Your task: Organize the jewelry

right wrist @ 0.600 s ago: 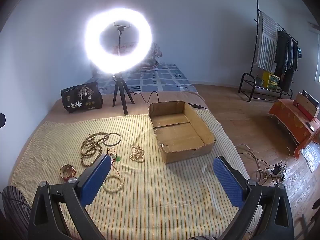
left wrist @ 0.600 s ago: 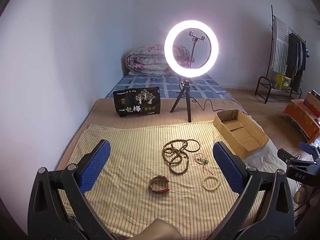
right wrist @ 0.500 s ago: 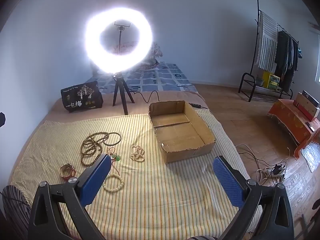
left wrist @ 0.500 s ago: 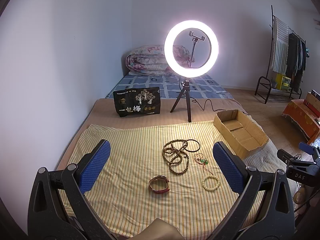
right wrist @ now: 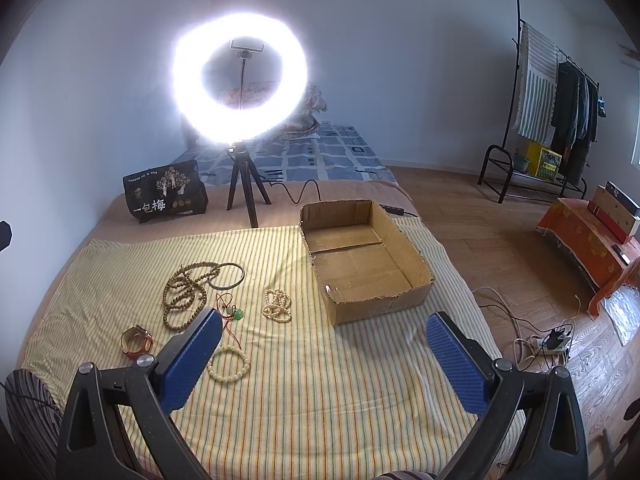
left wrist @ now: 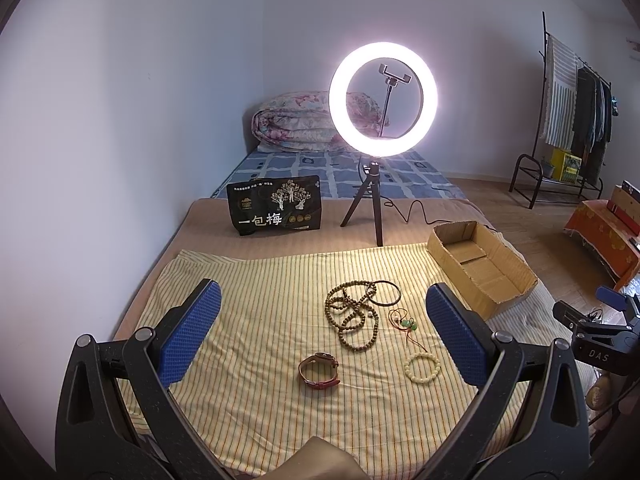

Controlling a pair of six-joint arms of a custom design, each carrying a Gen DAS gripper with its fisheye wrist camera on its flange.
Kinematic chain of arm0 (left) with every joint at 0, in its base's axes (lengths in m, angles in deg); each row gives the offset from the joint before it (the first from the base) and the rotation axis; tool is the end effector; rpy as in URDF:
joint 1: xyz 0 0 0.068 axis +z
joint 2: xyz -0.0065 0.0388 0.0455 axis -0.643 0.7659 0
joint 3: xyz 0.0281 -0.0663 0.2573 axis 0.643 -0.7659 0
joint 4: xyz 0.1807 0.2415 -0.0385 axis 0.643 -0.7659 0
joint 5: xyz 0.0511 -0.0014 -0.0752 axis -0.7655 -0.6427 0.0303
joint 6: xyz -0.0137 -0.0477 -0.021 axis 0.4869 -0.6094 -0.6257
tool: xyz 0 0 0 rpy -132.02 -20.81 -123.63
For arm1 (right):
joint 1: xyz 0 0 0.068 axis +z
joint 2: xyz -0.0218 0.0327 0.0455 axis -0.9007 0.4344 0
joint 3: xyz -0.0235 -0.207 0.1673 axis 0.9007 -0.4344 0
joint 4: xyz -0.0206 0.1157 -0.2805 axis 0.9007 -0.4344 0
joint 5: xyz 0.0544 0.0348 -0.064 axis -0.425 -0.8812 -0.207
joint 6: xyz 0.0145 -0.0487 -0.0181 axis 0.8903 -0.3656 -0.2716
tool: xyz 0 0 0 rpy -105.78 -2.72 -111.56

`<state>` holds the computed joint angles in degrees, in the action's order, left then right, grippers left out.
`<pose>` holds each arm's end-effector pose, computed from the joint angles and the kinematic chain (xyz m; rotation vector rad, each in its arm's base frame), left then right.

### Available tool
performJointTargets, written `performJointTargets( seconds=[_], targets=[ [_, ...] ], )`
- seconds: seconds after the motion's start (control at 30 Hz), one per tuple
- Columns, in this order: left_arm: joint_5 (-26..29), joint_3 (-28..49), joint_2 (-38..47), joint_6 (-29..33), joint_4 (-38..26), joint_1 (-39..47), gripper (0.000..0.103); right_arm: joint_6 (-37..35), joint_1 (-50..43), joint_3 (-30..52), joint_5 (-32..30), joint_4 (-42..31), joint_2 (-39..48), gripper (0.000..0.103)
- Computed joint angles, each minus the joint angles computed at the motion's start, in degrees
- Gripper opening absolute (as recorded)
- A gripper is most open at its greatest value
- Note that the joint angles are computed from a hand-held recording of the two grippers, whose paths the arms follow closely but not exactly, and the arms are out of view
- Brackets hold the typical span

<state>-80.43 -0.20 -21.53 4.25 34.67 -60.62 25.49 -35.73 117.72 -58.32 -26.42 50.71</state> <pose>0.2670 -0.0820 0.3547 -0.2791 2.0902 0.1323 0.3616 0.1857 0.2839 -0.2023 2.1886 0.0766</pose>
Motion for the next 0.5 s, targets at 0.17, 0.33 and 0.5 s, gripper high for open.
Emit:
performJointTargets(
  seconds=[0.17, 0.33, 0.5],
  targets=[
    [0.1, 0.0, 0.0, 0.5, 0.4, 0.7, 0.103, -0.1, -0.1, -1.3, -0.2, 0.3, -1.4, 0.103],
    [-0.5, -0.7, 0.2, 0.7, 0.7, 0.4, 0.103, -0.1, 0.1, -1.5, -0.1, 1.4, -0.5, 0.103],
    [-0.7, -1.2, 0.5, 1.2, 1.2, 0.3, 0.103, -0.4, 0.5, -2.1, 0.4, 2.4, -0.4, 0.103]
  ],
)
